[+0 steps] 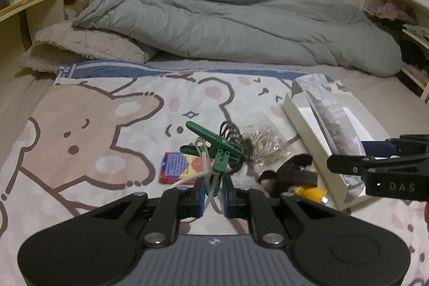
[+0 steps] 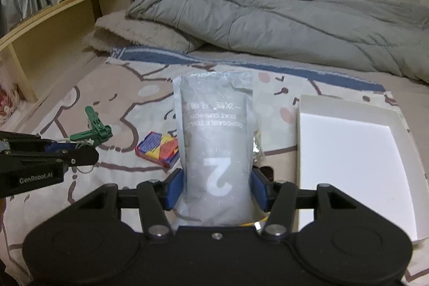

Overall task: Organize objects
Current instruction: 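Carry the grey packet with the right tool while the left tool carries the clothespins over the white box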

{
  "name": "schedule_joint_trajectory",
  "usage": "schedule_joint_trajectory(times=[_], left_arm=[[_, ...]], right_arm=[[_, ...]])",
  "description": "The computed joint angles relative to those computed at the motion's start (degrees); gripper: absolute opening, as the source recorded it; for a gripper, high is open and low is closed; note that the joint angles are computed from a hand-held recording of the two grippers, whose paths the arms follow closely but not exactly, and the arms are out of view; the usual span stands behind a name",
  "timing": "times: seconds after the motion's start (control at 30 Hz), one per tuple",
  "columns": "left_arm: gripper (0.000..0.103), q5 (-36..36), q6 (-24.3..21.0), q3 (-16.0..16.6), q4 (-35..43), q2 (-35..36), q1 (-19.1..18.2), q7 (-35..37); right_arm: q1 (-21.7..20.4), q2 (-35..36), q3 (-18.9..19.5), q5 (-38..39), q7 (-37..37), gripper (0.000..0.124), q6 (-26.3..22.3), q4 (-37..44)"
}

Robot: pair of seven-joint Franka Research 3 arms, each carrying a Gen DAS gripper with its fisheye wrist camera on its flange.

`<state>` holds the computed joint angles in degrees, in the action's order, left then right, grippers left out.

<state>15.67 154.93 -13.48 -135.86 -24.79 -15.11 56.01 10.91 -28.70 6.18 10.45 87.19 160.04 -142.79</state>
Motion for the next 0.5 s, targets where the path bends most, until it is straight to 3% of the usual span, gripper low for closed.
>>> schedule_joint_trajectory(times=[0.17,0.5], left_arm=[[0.014,2.51,0.79,-2.32,3.18,3.0,1.27,-3.58],[0.015,4.18,3.62,-3.83,10.15,11.34,-1.38,-6.07]], right_arm=[[-1.16,-0.48,-0.48,-0.99,-0.67,0.055,0.28,0.51],[-8.77,-0.22,-0.52,-5.56,1.92,0.056,1.33,0.58]])
